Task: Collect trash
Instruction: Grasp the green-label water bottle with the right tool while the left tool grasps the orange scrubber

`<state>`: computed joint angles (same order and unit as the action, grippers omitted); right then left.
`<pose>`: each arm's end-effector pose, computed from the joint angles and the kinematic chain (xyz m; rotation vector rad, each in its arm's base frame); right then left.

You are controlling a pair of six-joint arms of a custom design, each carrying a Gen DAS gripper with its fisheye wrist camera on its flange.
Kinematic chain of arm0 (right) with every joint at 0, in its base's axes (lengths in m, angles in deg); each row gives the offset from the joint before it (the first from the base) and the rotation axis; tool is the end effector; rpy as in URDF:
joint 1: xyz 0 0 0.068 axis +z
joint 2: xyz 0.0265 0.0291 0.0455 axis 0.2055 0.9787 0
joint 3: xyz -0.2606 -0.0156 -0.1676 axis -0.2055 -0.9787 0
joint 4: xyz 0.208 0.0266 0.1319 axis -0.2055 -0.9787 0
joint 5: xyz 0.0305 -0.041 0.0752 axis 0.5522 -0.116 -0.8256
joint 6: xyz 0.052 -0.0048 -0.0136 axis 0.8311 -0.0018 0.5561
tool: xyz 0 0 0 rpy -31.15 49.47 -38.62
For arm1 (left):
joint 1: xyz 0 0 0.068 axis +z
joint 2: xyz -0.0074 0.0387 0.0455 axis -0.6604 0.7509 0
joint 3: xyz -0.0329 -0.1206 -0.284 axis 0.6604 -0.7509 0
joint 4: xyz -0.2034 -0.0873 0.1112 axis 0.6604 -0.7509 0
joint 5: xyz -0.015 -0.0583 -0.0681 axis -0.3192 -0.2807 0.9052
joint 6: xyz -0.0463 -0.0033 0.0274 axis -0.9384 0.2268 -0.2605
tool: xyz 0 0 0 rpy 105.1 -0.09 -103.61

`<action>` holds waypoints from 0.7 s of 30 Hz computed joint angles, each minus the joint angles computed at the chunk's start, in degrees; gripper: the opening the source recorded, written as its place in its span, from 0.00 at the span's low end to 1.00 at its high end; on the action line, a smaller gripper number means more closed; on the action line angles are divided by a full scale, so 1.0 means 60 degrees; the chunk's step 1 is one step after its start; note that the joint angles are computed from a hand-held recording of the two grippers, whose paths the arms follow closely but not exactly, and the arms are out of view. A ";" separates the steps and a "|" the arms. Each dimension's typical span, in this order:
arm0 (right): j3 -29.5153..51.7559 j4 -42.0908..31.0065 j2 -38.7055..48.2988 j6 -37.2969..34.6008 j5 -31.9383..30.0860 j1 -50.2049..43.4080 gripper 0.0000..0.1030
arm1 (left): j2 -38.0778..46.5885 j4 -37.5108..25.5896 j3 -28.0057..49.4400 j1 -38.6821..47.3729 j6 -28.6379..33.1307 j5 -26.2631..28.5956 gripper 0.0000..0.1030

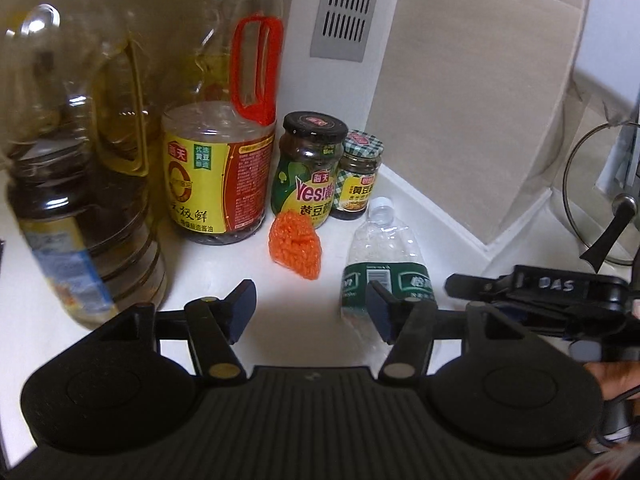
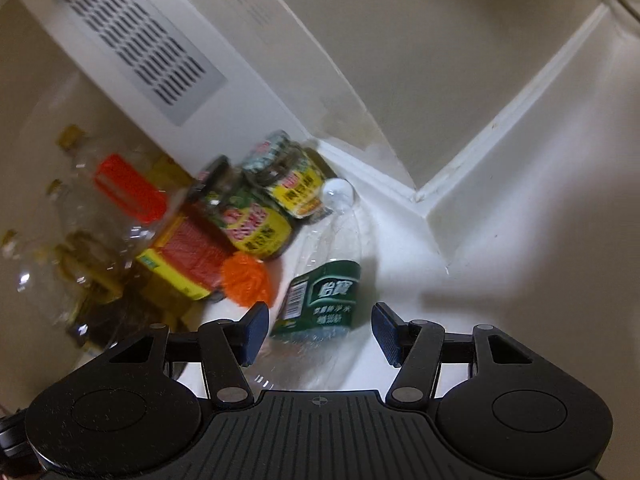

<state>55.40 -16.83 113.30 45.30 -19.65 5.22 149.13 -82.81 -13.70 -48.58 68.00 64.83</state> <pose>0.2630 -0.0130 0.2453 0.4133 2.2466 0.7787 0.2771 -0.0431 0.2961 0.2292 2.2671 -0.3317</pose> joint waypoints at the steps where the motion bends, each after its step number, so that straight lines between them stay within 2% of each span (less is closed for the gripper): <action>1: 0.0076 0.0095 0.0257 0.0059 0.0102 0.0098 0.56 | 0.0184 0.0061 0.0084 0.0063 0.0071 0.0123 0.55; 6: 0.0445 0.0437 0.1332 0.0087 0.0455 0.0439 0.56 | 0.0793 0.0218 0.0286 0.0280 0.0350 0.0462 0.56; 11: 0.0608 0.0675 0.1772 0.0245 0.0519 0.0648 0.55 | 0.1218 0.0251 0.0469 0.0418 0.0448 0.0653 0.57; 13: 0.0731 0.0645 0.1891 0.0279 0.0448 0.0737 0.36 | 0.1343 0.0293 0.0541 0.0419 0.0500 0.0653 0.57; 14: 0.0788 0.0579 0.1940 0.0288 0.0516 0.0789 0.31 | 0.1386 0.0324 0.0566 0.0411 0.0517 0.0648 0.57; 21: 0.0913 0.0125 0.1676 -0.0109 0.0556 0.0772 0.25 | 0.1955 0.0613 0.0847 0.0265 0.0631 0.0610 0.57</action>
<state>60.88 -16.08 123.35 44.65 -16.32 9.85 160.86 -79.13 -8.62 -47.00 71.78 68.49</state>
